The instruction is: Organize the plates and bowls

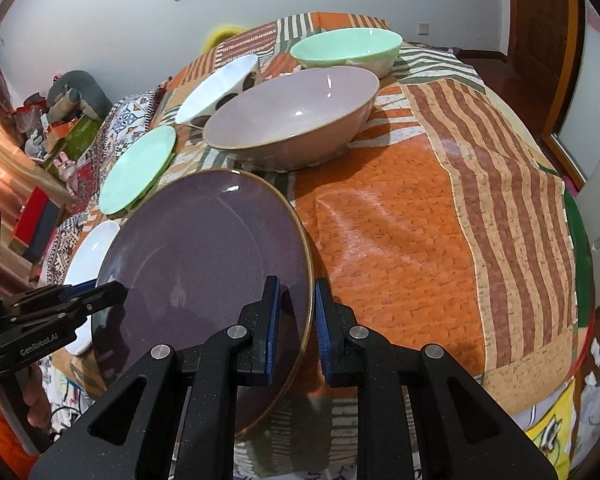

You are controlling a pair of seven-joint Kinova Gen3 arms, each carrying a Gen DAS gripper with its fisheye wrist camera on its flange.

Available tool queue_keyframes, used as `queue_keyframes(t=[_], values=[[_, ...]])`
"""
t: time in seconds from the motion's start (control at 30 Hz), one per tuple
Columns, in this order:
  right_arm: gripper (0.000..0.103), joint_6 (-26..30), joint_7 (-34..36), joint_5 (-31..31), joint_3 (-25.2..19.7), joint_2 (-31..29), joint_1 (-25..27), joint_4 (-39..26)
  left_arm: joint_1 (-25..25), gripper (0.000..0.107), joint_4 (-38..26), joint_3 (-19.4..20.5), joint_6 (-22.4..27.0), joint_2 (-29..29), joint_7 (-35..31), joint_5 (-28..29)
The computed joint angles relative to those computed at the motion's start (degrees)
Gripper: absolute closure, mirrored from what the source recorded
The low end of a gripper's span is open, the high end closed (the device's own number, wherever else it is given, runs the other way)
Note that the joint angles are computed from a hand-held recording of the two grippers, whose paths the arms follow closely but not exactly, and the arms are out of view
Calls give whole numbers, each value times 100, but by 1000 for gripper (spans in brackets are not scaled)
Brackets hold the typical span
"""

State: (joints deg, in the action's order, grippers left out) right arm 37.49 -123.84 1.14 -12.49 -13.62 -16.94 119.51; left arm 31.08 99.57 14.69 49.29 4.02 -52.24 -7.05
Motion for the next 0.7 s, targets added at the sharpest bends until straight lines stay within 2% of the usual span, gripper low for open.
queue_keyframes(t=[0.47, 0.63, 0.7], values=[[87, -18, -174, 240, -53, 194, 10, -52, -52, 78, 50, -75, -225, 132, -149, 127], [84, 99, -206, 369, -76, 232, -44, -107, -72, 78, 52, -83, -222, 120, -225, 202], [84, 118, -169, 349, -42, 232, -74, -116, -9, 78, 66, -78, -210, 82, -44, 22]])
